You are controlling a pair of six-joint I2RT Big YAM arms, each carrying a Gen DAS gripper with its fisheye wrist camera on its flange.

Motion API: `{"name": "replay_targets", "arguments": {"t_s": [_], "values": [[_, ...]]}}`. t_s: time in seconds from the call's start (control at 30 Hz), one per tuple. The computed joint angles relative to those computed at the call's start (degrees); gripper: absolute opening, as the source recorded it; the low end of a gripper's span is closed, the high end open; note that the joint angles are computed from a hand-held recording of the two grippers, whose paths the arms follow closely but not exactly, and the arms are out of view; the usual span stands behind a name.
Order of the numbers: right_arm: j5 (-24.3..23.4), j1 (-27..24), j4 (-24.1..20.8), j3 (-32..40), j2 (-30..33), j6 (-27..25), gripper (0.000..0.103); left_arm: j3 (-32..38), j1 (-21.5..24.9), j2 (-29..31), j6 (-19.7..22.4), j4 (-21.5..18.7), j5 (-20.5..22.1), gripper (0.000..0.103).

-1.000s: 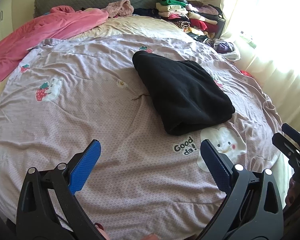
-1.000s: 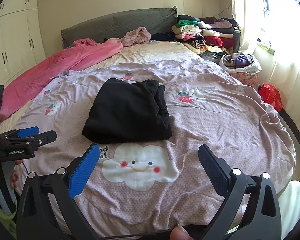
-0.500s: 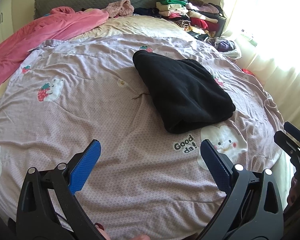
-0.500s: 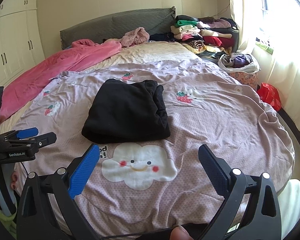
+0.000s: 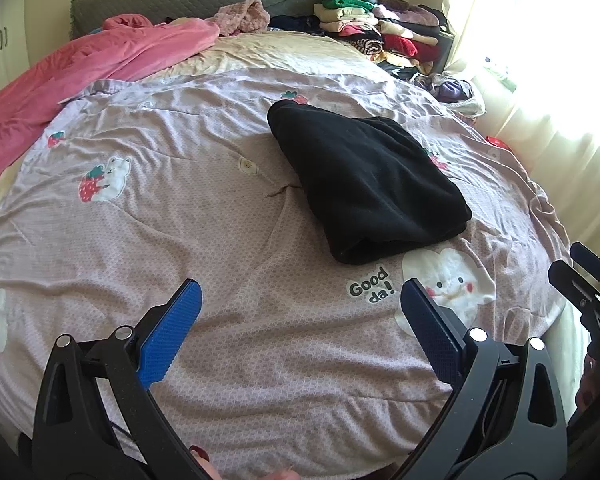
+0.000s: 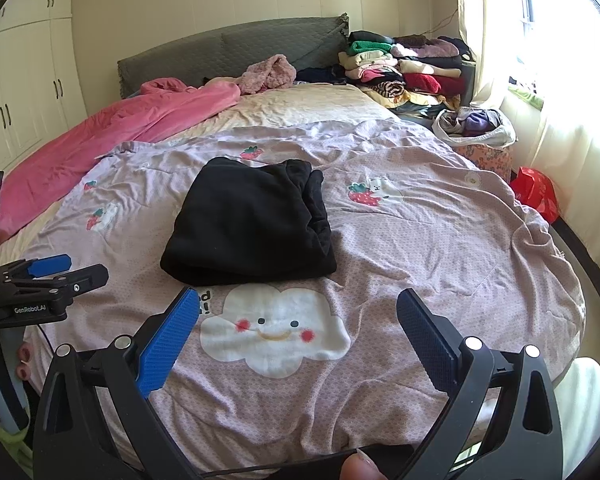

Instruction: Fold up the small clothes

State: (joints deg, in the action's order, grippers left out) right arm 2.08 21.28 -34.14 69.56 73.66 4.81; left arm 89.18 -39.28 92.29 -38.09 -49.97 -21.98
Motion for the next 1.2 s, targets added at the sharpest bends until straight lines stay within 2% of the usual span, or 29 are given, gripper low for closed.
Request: {"name": "replay_targets", "arguments": {"t_s": [1.2], "values": [[0.9, -0.2, 0.2, -0.6, -1.1, 0.8, 0.098, -0.2, -0.3, -1.1, -0.9, -1.8, -0.4, 0.093]]}}
